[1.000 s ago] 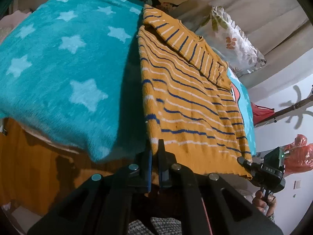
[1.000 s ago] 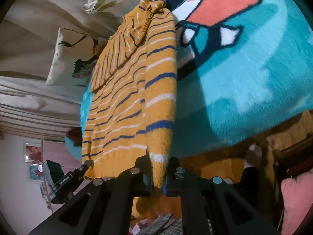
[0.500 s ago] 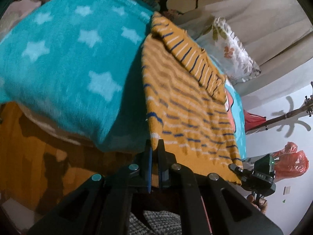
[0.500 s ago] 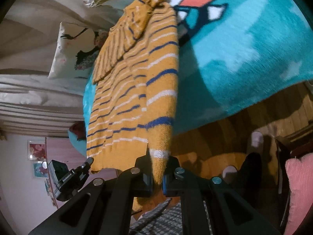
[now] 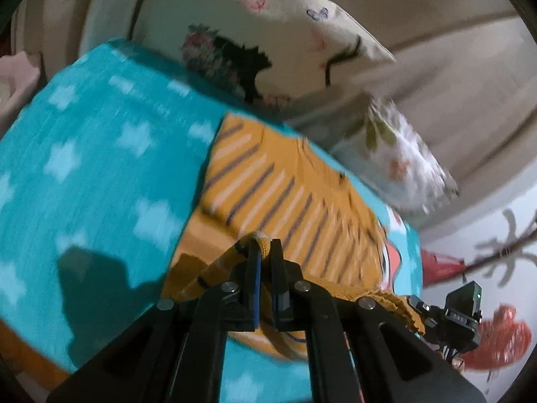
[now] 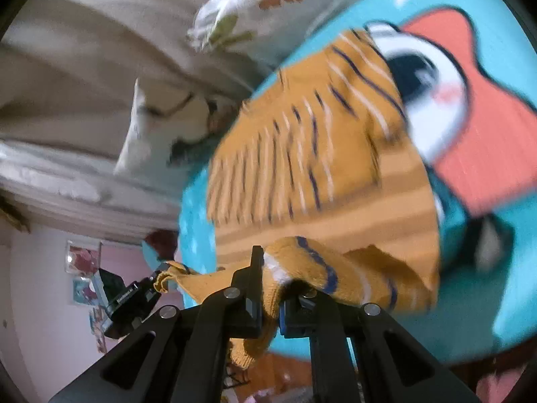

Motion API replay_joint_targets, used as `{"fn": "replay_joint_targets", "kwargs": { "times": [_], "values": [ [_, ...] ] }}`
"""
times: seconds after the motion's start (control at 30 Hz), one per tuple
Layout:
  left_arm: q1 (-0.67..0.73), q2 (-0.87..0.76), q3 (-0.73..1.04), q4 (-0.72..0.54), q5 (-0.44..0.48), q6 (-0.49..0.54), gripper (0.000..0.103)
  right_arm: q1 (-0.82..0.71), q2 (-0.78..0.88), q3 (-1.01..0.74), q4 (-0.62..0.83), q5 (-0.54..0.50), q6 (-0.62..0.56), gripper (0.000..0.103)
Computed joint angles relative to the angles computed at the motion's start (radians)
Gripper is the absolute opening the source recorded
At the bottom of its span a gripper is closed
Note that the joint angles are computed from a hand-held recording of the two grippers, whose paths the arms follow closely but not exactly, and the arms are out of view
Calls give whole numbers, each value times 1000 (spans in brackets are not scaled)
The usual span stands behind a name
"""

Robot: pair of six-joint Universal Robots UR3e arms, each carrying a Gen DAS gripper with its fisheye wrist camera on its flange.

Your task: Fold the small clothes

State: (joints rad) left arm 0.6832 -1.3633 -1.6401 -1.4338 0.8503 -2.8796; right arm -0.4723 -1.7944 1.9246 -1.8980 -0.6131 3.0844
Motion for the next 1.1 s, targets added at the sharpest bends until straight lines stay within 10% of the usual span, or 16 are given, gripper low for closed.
{"fn": "replay_joint_targets", "kwargs": {
  "times": [0.17, 0.5, 0.97, 1.1],
  "values": [
    [-218, -398, 294, 253, 122, -303, 4, 109, 412, -366, -121, -58, 124, 7],
    [-360, -877, 846, 170, 284, -477, 6, 143, 933, -972, 41, -36, 223, 10],
    [-312, -985, 975, 153, 260, -582, 35, 133, 1324, -1503, 155, 80, 400, 44],
    [-307, -920, 916, 129, 285, -529, 43, 106, 1333, -1398, -17, 190, 552, 53]
  ]
}}
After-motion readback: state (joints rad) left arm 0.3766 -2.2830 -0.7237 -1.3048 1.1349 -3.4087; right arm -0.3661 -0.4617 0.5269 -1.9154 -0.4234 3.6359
